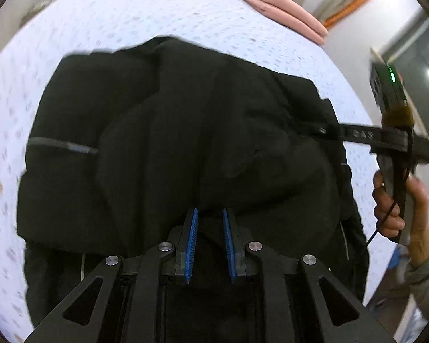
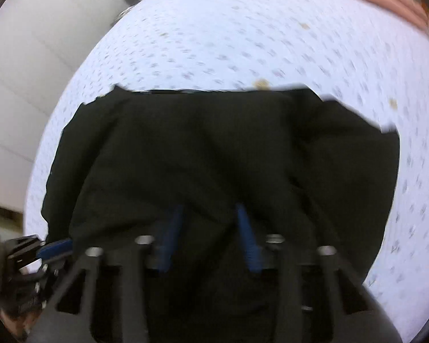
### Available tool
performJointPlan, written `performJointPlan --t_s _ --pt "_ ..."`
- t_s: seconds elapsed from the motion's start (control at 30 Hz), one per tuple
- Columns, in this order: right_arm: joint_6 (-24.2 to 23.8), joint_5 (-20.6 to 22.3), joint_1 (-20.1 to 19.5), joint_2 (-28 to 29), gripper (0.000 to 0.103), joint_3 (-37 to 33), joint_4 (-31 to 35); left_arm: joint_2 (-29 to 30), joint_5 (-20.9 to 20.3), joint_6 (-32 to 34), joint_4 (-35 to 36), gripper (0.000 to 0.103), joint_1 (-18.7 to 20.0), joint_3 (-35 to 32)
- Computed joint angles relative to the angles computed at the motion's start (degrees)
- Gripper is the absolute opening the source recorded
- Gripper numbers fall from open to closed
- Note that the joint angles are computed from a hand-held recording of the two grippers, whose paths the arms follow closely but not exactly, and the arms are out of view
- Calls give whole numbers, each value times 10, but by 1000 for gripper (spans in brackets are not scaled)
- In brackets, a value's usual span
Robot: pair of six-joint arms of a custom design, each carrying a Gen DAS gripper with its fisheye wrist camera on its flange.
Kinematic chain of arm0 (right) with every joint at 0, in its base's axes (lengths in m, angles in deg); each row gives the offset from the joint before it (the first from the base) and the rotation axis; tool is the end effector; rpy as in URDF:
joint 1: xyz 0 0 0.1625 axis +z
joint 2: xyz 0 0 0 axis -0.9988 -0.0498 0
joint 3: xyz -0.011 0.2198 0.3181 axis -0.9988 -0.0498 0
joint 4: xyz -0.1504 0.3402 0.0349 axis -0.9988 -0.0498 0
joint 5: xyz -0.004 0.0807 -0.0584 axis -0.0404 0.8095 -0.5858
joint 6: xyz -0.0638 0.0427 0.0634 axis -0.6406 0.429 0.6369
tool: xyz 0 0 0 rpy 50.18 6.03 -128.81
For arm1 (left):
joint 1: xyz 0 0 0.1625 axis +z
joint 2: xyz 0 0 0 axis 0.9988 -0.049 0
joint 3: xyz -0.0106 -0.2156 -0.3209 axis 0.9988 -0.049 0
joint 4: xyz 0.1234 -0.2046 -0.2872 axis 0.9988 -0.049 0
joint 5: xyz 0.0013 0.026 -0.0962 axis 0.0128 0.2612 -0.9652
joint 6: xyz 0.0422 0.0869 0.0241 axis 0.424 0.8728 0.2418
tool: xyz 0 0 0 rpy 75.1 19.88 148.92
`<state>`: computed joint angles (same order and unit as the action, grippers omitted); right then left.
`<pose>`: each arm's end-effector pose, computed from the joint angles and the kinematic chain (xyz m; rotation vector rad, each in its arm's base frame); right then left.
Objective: Fold large clothes
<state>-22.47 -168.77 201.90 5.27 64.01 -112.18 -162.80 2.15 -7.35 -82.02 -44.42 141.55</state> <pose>0.2951 -0.4296 0.0707 0.3022 -2.6906 0.3543 -0.0827 -0.3144 0.2433 0.3352 2.7527 -0.3566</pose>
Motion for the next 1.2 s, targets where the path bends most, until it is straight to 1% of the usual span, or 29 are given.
performJointPlan --t_s 0.03,0.07,0.1,0.17,0.2,0.27,0.3,0.33,0.37,0.5,0.6,0.63,0.73,0.8,0.83,0.93,1.07,1.2 --pt "3 20 -10 -13 9 11 -6 -4 -6 4 -7 17 8 2" --pt "4 38 -19 -22 9 20 -10 -8 -9 4 -7 17 10 3" --pt "1 45 -23 -24 9 19 -9 -11 -9 3 0 17 8 2" --pt "2 30 -10 -21 9 5 14 -11 -2 -2 16 17 -2 -1" --pt "4 20 1 -20 14 -2 30 -11 2 -7 28 17 -9 -5" --pt "10 6 22 -23 22 -11 48 -1 7 -4 32 17 -9 -11" --pt "11 -1 36 -27 36 -9 50 -4 12 -10 43 17 -19 -15" --pt "1 -5 35 -30 50 -2 39 -5 16 -10 45 17 -21 -15" --pt "1 -11 47 -34 52 2 38 -6 20 -16 55 17 -29 -20" --pt "6 -49 91 -40 53 8 67 -22 40 -44 85 17 -60 -29" --pt "24 -26 101 -38 53 19 71 -27 49 -55 94 18 -68 -25" --pt "27 -27 103 -30 53 20 69 -33 50 -55 102 18 -67 -23" --pt "41 -46 108 -6 53 25 72 -19 34 -47 92 17 -45 -6" --pt "54 -58 107 7 56 27 79 1 21 -32 82 17 -19 0" --pt "59 -62 109 9 56 28 79 0 16 -32 78 17 -15 2" --pt "87 -90 132 3 57 25 89 -43 17 -32 86 17 -36 7" --pt "153 -119 168 -19 57 25 131 -111 10 -41 155 17 -66 0" --pt "225 -147 208 -24 57 15 191 -170 19 -53 233 17 -103 -8"
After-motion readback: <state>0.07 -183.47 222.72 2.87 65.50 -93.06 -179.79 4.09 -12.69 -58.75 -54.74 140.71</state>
